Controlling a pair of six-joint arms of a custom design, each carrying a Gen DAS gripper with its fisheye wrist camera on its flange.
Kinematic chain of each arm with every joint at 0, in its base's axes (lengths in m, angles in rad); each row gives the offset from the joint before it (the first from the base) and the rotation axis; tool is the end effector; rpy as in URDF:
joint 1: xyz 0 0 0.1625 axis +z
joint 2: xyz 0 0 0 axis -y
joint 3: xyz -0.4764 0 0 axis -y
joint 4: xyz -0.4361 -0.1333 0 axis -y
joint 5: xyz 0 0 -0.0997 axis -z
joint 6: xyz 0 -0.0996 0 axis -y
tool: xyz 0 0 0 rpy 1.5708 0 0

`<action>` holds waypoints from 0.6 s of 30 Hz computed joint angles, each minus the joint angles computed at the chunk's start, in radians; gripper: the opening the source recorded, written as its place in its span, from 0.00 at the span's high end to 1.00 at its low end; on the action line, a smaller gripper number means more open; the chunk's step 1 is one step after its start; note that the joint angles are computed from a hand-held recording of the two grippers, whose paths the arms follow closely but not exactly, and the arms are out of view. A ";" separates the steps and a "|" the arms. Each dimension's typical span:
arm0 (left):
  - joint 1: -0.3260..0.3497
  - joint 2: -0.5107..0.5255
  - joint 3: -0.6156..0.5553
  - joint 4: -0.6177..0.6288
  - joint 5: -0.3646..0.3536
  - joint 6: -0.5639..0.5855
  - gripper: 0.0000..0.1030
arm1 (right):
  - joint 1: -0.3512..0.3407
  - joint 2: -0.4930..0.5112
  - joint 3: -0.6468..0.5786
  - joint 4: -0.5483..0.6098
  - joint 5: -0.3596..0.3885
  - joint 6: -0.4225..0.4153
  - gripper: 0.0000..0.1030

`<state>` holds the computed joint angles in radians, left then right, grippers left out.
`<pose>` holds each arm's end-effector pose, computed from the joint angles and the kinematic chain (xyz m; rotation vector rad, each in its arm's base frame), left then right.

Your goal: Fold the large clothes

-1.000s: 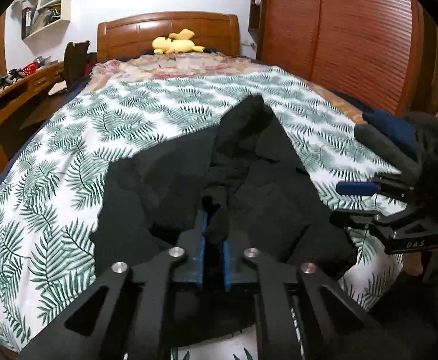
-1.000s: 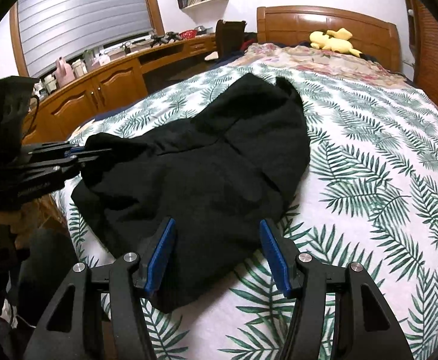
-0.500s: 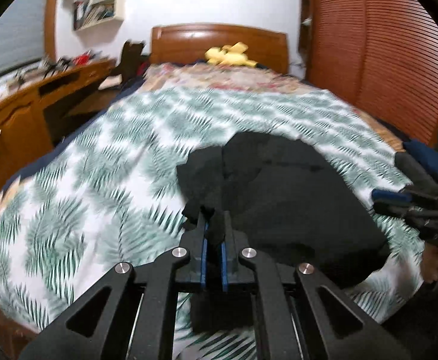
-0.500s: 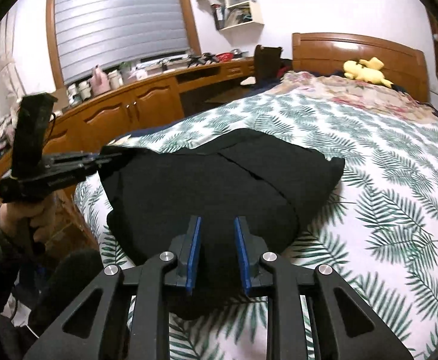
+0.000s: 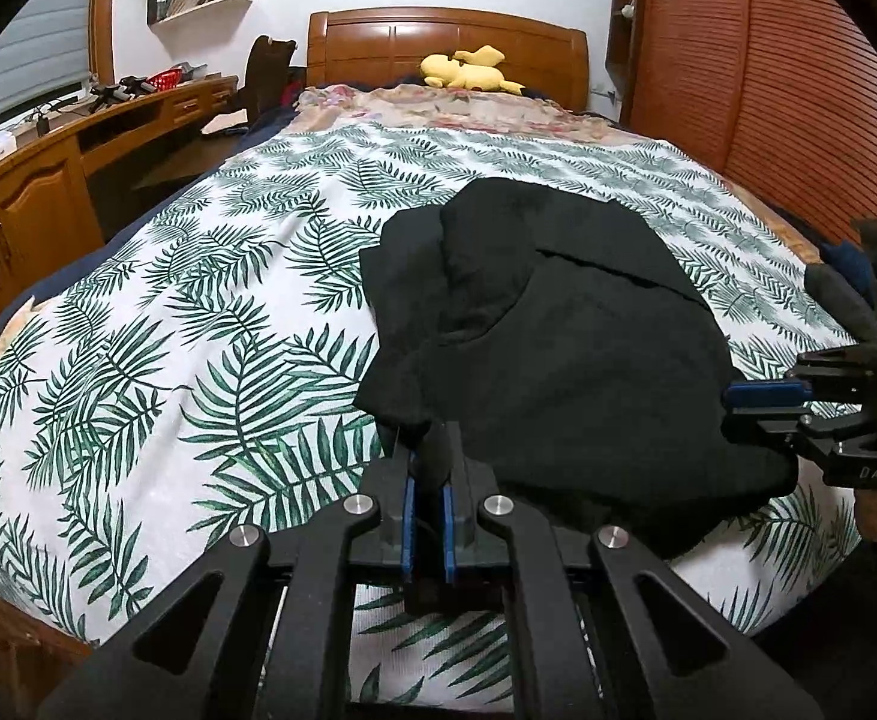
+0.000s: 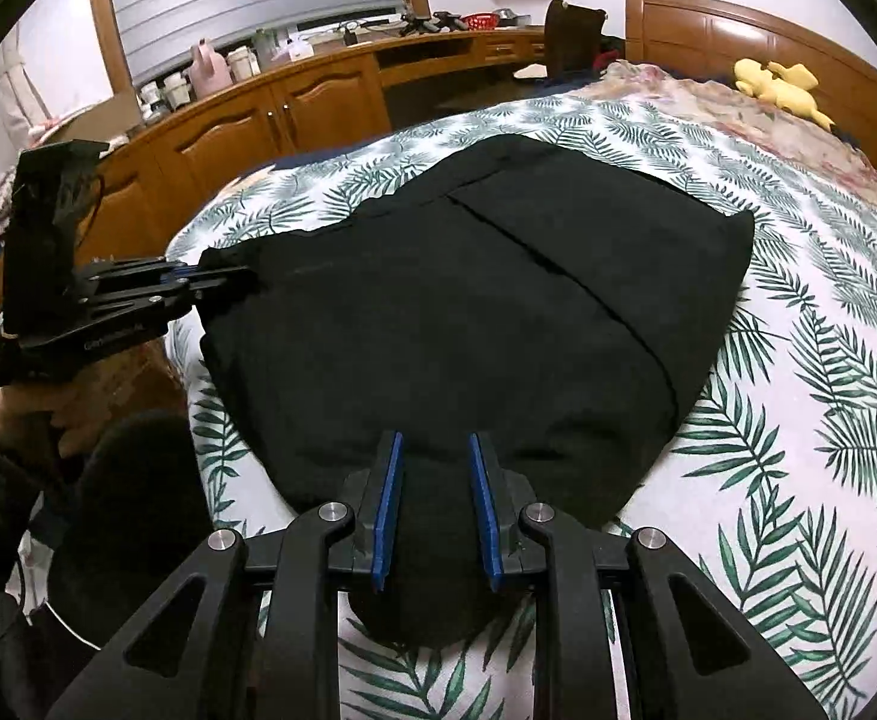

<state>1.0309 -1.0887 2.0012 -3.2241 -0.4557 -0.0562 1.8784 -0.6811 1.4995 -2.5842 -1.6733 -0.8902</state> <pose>-0.1127 -0.6213 0.2746 0.0089 2.0770 -1.1190 0.3551 -0.7110 0.0662 1.6668 -2.4686 0.2352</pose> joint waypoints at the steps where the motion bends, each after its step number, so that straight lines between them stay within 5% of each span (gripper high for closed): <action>1: 0.000 0.000 0.001 -0.008 -0.003 0.000 0.93 | 0.000 0.000 -0.003 0.001 0.004 0.001 0.78; 11: -0.023 -0.008 0.021 -0.091 -0.004 0.060 0.89 | -0.001 -0.029 0.015 -0.119 0.008 -0.004 0.77; 18: -0.020 -0.009 0.023 -0.101 -0.014 0.106 0.89 | 0.019 0.108 -0.205 -0.085 -0.081 0.073 0.74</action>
<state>1.0109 -1.0976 2.0238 -3.3255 -0.4694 0.0498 1.8973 -0.5731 1.2949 -2.6696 -1.7548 -0.8169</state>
